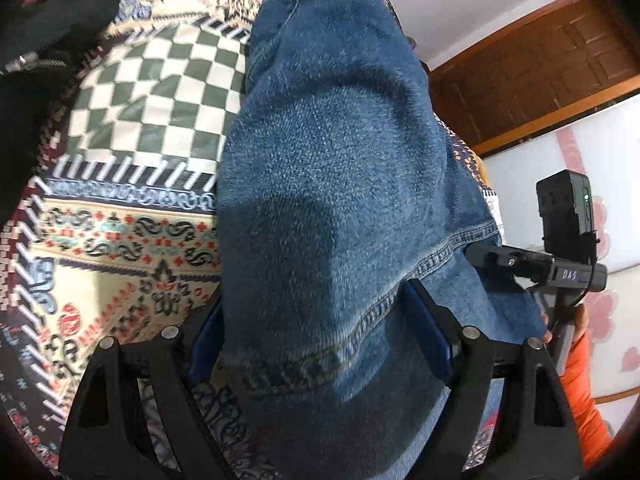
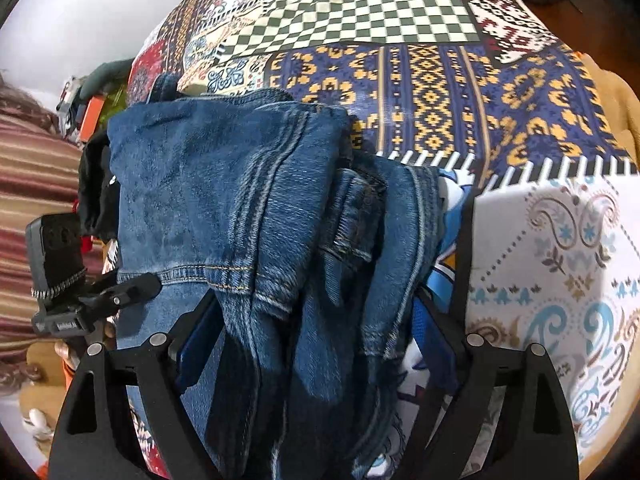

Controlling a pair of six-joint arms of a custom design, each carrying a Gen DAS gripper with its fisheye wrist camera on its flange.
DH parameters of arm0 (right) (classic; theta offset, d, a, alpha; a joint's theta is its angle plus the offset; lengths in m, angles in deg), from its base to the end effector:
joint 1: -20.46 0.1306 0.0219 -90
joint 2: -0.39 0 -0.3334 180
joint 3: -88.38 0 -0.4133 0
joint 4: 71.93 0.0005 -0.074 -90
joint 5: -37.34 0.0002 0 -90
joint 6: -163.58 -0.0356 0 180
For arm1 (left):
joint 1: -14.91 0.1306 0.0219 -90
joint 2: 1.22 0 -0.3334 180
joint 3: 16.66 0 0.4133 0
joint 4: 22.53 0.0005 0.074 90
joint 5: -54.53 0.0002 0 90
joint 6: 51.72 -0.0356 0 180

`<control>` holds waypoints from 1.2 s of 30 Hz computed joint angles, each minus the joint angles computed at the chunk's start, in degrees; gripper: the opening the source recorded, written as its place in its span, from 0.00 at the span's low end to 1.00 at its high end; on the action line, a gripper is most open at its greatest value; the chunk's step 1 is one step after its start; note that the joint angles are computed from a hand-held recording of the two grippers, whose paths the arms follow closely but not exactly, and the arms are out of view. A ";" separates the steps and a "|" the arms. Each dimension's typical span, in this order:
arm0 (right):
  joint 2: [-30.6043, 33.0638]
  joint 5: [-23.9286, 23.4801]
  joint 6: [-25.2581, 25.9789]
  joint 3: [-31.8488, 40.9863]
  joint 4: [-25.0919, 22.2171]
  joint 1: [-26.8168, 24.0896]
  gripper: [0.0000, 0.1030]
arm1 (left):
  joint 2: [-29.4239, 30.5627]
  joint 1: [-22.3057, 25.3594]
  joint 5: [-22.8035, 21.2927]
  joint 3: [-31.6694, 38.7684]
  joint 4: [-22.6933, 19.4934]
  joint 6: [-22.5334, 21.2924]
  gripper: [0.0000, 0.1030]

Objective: Fold large clothes

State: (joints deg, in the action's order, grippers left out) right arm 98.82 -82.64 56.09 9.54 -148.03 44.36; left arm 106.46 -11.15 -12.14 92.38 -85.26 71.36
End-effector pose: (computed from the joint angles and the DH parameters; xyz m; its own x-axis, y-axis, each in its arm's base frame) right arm 0.4624 0.2238 0.3796 -0.9803 -0.1497 -0.1291 -0.1961 0.8167 0.5427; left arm 0.5212 -0.2711 0.3643 -0.9739 -0.0816 -0.2118 0.0505 0.8318 -0.5528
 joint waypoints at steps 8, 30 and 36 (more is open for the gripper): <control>0.68 -0.55 -2.79 1.14 -0.39 1.19 0.54 | -1.07 -0.25 3.05 -3.22 4.49 5.19 0.73; 4.53 4.24 -7.12 24.23 0.91 9.03 0.28 | -11.44 -0.05 -15.49 12.47 -9.75 -6.90 0.39; 16.62 5.38 -7.10 44.90 0.68 13.95 0.28 | -14.06 5.31 -19.32 18.31 -12.93 -11.43 0.39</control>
